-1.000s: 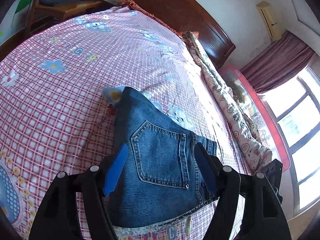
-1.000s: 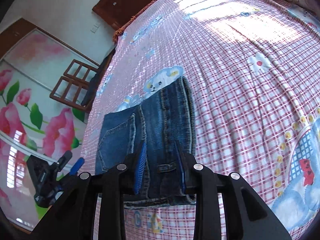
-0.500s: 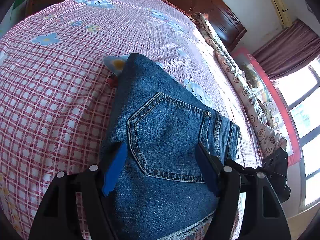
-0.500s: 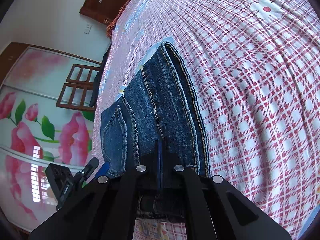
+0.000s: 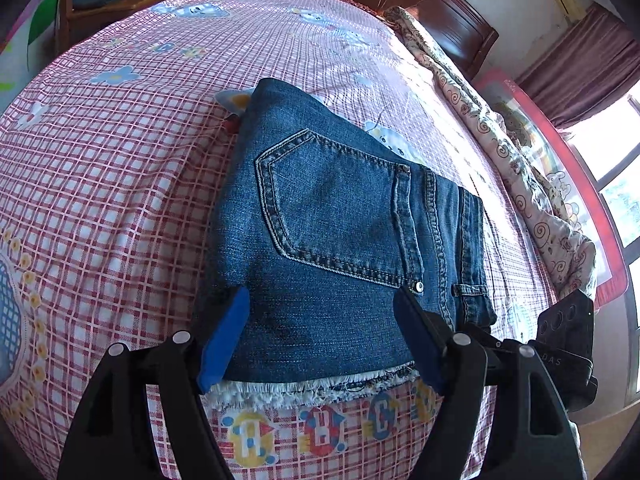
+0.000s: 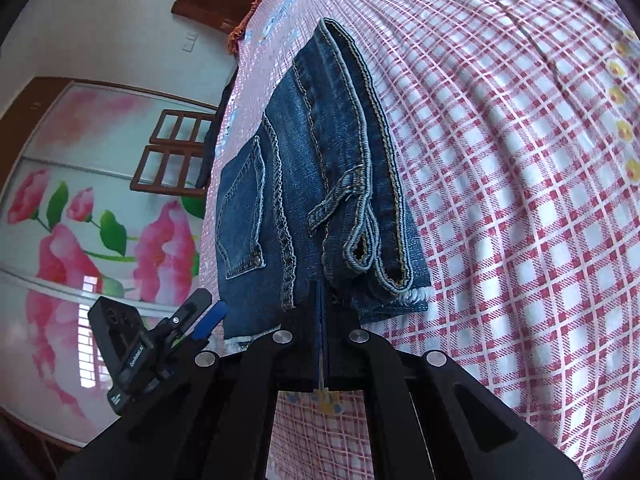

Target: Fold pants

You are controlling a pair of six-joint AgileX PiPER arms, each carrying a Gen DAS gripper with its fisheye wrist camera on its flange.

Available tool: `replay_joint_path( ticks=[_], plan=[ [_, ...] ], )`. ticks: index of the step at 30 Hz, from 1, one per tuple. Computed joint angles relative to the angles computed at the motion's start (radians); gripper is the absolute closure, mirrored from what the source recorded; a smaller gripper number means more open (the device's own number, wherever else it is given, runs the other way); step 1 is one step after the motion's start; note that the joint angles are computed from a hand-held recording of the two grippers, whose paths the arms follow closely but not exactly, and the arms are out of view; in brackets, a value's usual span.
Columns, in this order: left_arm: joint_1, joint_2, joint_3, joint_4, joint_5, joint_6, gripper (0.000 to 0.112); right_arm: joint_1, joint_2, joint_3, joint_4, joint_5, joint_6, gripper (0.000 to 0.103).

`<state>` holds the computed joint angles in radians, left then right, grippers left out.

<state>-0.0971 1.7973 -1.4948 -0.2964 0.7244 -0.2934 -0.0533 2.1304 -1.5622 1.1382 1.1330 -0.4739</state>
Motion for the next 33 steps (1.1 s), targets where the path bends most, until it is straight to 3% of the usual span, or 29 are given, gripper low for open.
replay_joint_path(
  ticks=[4,5,6,8,15,21,26,33],
  plan=[
    [-0.026,0.006,-0.025,0.068,0.024,-0.013,0.033,0.018,-0.04,-0.039,-0.109,0.023,0.123,0.103],
    [-0.036,0.003,-0.04,0.098,0.048,-0.034,0.032,0.031,-0.067,-0.044,-0.169,0.024,0.148,0.09],
    [-0.043,-0.008,-0.044,0.126,0.071,-0.059,0.029,0.047,-0.099,-0.044,-0.231,0.024,0.175,0.061],
    [-0.06,-0.049,-0.025,0.192,0.105,-0.139,0.017,0.079,-0.177,-0.004,-0.341,0.0,0.219,0.032],
    [-0.159,-0.269,0.194,0.394,0.168,-0.375,0.014,0.185,-0.395,0.196,-0.523,-0.05,0.228,0.032],
    [-0.377,-0.37,0.242,0.711,0.339,-0.662,0.013,0.29,-0.602,0.389,-0.67,-0.229,0.31,0.032],
    [-0.521,-0.383,0.219,0.9,0.415,-0.78,0.012,0.355,-0.712,0.464,-0.803,-0.33,0.381,0.032],
    [-0.648,-0.377,0.155,1.063,0.48,-0.837,0.012,0.363,-0.787,0.481,-0.863,-0.396,0.395,0.032]
  ],
)
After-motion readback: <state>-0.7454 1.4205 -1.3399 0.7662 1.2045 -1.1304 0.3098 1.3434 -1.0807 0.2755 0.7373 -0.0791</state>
